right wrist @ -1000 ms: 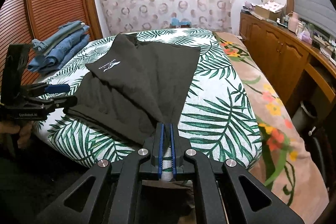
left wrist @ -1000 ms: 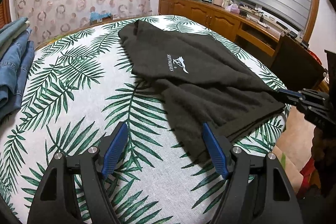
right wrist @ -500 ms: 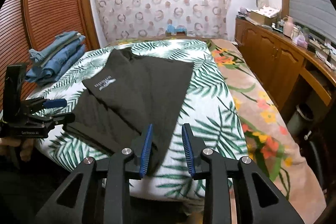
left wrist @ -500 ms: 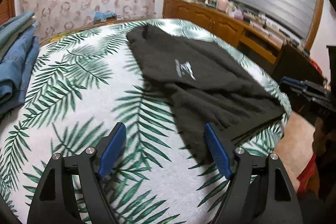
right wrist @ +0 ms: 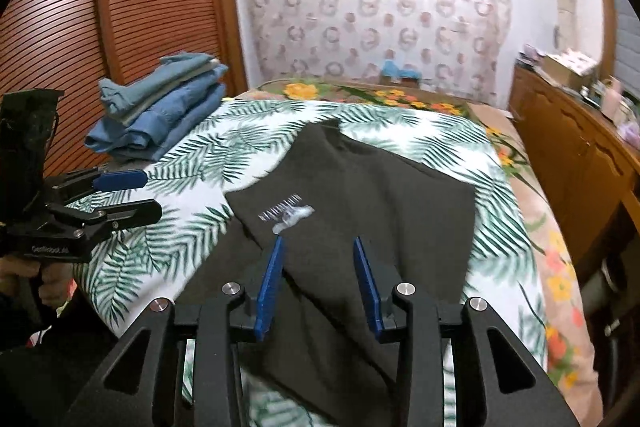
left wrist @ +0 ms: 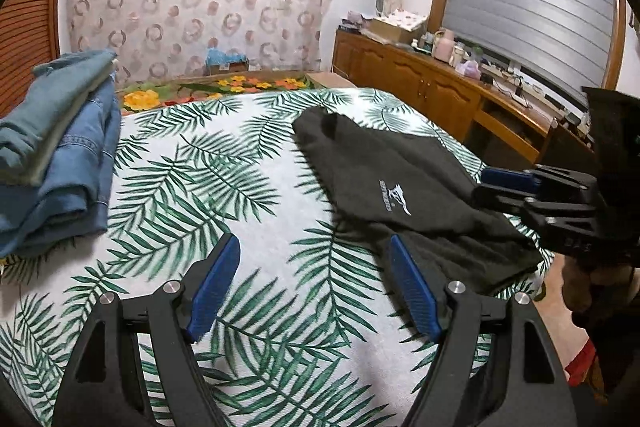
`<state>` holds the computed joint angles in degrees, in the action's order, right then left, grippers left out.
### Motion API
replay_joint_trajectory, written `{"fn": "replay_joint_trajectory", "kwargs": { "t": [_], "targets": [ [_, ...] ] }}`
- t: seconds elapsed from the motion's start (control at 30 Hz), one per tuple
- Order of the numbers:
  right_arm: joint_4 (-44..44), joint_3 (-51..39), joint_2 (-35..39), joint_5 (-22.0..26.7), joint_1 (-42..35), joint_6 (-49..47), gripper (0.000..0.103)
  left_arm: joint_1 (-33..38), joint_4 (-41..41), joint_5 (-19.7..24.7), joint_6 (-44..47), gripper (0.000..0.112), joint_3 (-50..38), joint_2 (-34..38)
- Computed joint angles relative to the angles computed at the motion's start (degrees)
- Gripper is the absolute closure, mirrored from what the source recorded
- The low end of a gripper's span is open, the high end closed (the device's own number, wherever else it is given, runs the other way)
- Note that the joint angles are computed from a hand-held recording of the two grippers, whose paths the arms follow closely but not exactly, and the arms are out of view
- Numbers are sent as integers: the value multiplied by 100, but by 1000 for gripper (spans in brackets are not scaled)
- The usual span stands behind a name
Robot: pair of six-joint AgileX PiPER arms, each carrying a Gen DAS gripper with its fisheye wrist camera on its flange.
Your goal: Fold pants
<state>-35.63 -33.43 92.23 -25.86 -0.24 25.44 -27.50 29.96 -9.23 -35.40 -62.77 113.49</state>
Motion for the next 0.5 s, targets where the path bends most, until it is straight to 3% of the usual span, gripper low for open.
{"fn": "replay_joint_trajectory", "kwargs": {
  "t": [0.2,0.4,0.5],
  "targets": [
    [-372,-776,526,395,347,312,60,103,-606,-74,607,34,102,-77],
    [-1162,-1586,1067,911,635,1107,60,248,-562,-161,533,34,193,-127],
    [-2148,-1987,1243,1153,784,2050,60,359,272,-231,-353,34,185,-132]
  ]
}}
